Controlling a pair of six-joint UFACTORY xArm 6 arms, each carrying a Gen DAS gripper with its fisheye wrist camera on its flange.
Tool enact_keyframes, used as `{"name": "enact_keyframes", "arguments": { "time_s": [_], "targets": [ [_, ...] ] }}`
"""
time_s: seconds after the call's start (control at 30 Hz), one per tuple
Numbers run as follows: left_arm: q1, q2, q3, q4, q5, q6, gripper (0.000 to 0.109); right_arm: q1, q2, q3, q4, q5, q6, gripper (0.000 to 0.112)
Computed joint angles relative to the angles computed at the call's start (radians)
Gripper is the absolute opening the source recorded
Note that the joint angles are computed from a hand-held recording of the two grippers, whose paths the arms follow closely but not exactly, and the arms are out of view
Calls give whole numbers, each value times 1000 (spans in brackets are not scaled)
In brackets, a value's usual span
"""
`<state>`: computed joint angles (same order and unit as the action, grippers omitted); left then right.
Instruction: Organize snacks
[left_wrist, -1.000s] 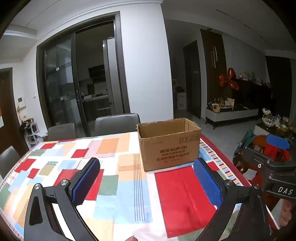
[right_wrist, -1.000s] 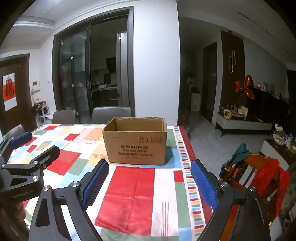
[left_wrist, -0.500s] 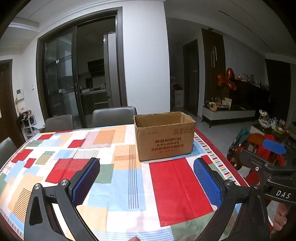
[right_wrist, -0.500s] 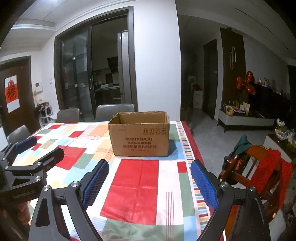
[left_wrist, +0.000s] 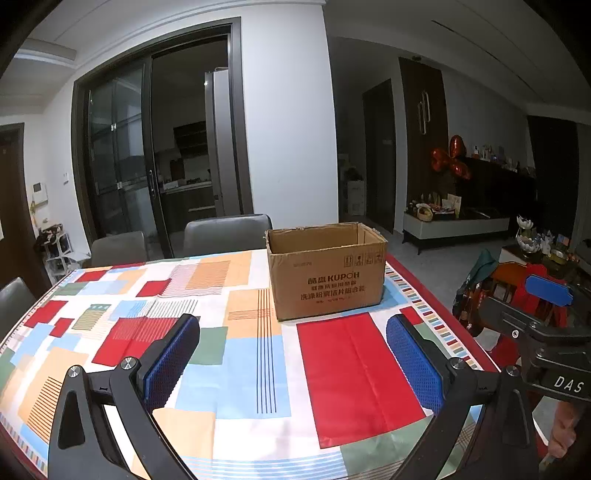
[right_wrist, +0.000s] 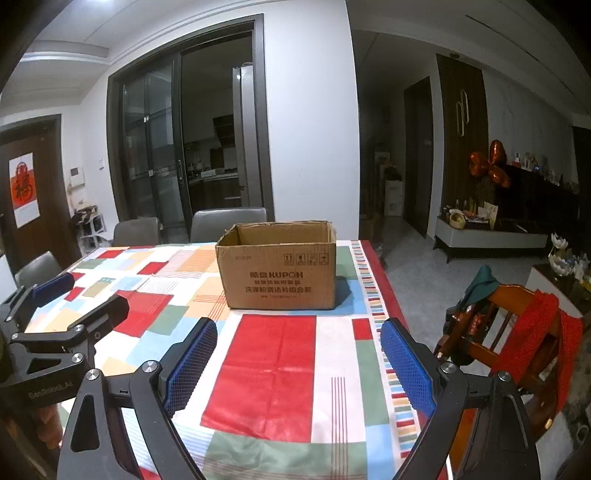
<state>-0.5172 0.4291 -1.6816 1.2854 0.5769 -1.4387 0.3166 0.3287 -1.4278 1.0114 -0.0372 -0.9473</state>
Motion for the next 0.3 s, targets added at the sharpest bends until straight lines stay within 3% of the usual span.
{"name": "enact_keyframes", "arguments": {
  "time_s": [0.3],
  "targets": [
    [-4, 4, -5, -9, 21, 6, 103, 2, -14, 17, 29, 7, -24, 91]
  ]
}}
